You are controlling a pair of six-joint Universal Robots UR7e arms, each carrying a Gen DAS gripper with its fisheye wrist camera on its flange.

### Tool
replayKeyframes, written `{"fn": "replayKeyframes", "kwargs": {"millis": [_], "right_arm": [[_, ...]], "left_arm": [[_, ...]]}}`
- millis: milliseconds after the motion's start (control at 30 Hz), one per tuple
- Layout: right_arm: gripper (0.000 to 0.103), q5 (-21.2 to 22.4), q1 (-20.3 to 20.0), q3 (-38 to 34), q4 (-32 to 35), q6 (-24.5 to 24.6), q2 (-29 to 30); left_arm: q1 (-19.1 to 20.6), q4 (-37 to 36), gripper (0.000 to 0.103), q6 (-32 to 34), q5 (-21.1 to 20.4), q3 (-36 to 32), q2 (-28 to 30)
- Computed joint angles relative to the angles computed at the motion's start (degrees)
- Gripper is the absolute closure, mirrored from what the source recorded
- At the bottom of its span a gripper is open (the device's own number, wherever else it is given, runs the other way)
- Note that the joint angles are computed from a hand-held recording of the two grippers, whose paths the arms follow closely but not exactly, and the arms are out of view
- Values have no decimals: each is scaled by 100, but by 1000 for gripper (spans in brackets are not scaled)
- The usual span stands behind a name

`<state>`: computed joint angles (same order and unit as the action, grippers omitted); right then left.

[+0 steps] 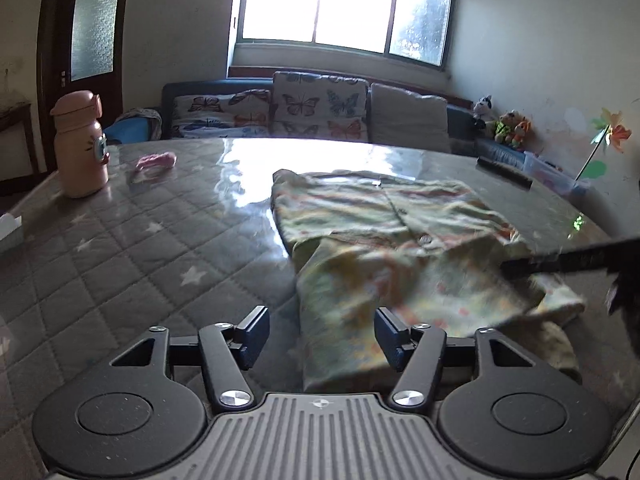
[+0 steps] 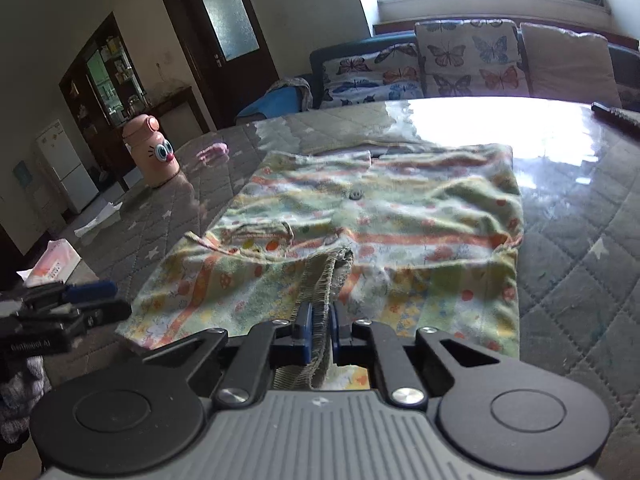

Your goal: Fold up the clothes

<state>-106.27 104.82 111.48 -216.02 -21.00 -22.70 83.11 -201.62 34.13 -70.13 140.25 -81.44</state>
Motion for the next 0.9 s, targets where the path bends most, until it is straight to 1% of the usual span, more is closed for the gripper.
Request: {"fn": "replayKeyframes", "kwargs": {"millis": [67, 200, 300, 400, 533, 700, 833, 900], "right_arm": [[95, 21, 24, 13, -58, -14, -43], [95, 60, 95, 46, -167, -58, -139], [95, 99, 160, 74, -259, -122, -189], [95, 117, 224, 125, -423, -164, -223], [95, -69, 249, 131, -590, -207, -186], [95, -448, 99, 33, -521, -149, 8], [95, -539, -23, -10, -427, -74, 88], [95, -616, -31, -21, -362, -114, 112]], "left_arm": [[16, 2, 34, 119, 16, 73, -33], [12, -86, 33, 425, 27, 225, -33], [-81, -378, 33, 687, 229, 280, 138], [-101, -508, 34, 808, 375, 269, 248], [-72, -462, 34, 809, 424, 235, 254], [-101, -443, 35, 862, 531, 241, 179], [-99, -206, 35, 848, 517, 207, -27], [-109, -107, 35, 849, 517, 181, -127]]}}
